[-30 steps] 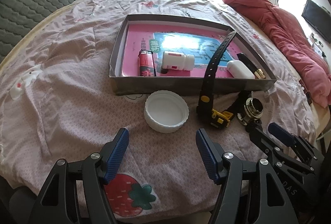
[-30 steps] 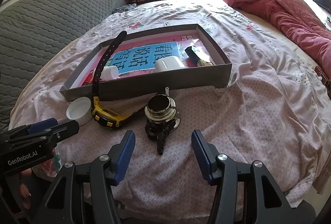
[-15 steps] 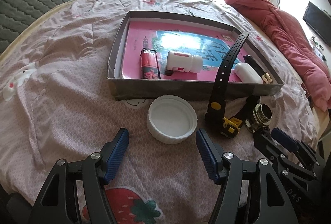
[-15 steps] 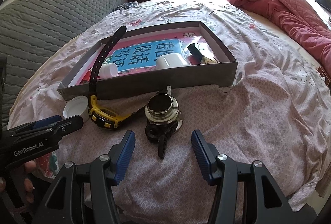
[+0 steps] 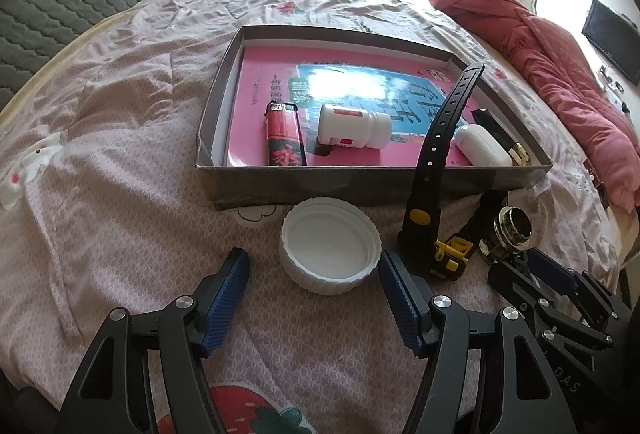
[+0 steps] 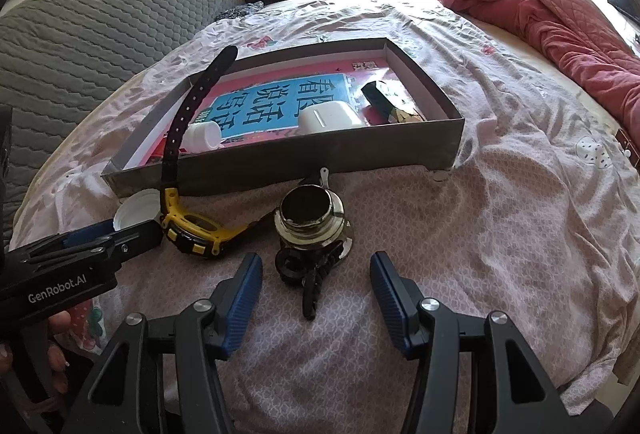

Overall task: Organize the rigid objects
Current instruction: 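Lower the left tool around the white bottle cap while the right tool approaches the keyring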

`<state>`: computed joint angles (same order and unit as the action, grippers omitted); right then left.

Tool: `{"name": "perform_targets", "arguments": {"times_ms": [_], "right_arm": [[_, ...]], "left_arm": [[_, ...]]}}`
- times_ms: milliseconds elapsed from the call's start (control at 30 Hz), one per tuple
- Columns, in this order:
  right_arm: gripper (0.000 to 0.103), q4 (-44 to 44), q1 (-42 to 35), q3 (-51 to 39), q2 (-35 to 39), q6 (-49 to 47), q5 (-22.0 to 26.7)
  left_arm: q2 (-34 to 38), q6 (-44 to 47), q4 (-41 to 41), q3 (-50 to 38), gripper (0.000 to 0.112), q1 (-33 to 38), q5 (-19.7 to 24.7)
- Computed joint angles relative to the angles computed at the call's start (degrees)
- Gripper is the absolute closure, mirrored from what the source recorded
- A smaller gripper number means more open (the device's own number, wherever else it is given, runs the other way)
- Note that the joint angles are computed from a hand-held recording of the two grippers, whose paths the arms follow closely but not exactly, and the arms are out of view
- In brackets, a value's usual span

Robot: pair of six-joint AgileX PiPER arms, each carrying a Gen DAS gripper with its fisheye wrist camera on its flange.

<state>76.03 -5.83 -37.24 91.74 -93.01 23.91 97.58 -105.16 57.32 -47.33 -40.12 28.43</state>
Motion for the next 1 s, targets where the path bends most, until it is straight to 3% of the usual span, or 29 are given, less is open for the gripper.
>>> {"name": "perform_targets", "arguments": {"times_ms": [433, 700, 1000], "right_arm": [[0.071, -1.74, -0.35, -0.65, 0.75, 0.66, 0.87], [0.073, -3.66, -2.32, -1.16, 1.18, 1.98, 3.64], [0.073, -3.81, -3.77, -1.4, 0.62, 2.14, 3.61]], "left_arm": [[1.46, -1.5, 2.79, -0.64, 0.043, 0.06, 0.32], [2.62, -4.88, 6.95, -0.43, 0.043, 0.38, -0.1], [2.24, -8.76, 11.01, 0.51, 0.044, 1.0, -1.14]]}}
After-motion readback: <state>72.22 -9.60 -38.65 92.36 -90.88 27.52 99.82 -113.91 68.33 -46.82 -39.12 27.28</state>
